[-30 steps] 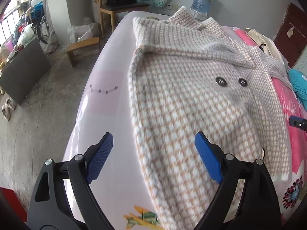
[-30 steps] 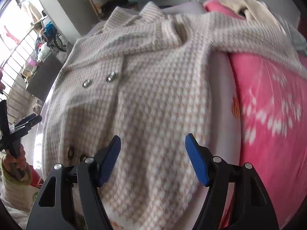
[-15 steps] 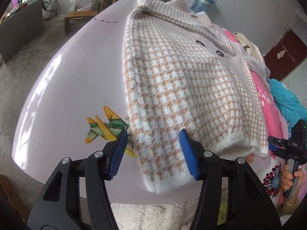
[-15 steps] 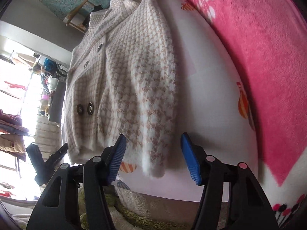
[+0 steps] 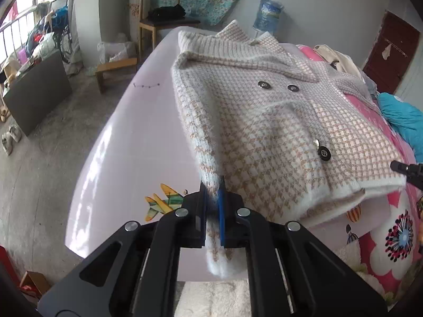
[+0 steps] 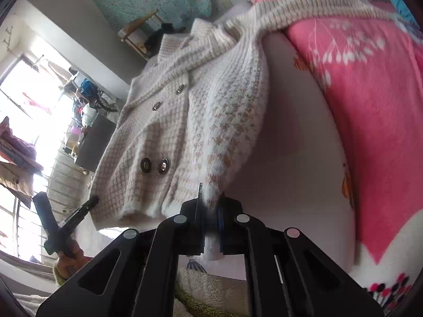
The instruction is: Fold large clothes
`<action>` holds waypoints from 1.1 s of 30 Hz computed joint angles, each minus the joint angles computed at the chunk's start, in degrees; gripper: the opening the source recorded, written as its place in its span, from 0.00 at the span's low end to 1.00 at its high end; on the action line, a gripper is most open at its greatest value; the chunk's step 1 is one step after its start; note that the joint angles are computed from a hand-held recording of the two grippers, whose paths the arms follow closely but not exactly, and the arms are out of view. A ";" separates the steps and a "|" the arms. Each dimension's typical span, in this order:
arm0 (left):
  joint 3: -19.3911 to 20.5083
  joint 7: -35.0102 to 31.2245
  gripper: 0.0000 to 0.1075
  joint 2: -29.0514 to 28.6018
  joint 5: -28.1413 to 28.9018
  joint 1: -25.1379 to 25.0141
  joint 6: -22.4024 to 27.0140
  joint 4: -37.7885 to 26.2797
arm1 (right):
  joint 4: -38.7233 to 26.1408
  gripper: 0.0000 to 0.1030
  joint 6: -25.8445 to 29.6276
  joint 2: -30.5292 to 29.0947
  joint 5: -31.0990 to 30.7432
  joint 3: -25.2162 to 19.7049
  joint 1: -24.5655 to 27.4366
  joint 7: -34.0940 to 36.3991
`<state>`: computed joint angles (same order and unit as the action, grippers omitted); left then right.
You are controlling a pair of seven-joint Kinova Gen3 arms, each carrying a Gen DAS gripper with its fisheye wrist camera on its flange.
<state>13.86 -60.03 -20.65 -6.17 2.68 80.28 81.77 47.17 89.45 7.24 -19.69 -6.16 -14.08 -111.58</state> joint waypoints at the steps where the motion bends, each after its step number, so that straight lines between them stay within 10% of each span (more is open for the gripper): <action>1: -0.56 -1.38 0.06 -0.21 -0.06 0.44 1.24 -1.46 | -2.16 0.07 1.00 0.18 0.84 -0.46 -0.21 0.44; 9: -4.85 -8.70 0.06 -2.46 5.79 2.02 11.69 -8.29 | -8.49 0.07 9.09 -1.19 3.35 -13.86 10.40 -0.47; 17: -7.62 -8.97 0.12 -3.15 11.67 1.04 15.61 1.11 | 3.26 0.15 17.37 -4.86 3.68 0.58 -0.62 -2.59; 20: -8.33 -9.67 0.25 -2.79 10.88 0.41 15.73 0.84 | -1.09 0.37 24.03 -1.90 10.67 6.45 -8.58 -2.65; 24: -7.99 -12.23 0.25 -2.80 7.90 -0.88 13.80 -4.06 | -11.70 0.37 25.68 -0.06 19.32 12.15 -17.82 3.41; 33: -5.58 -12.52 0.25 3.83 8.02 0.70 7.77 -6.38 | -23.44 0.38 25.21 13.70 6.24 -6.46 -10.69 3.92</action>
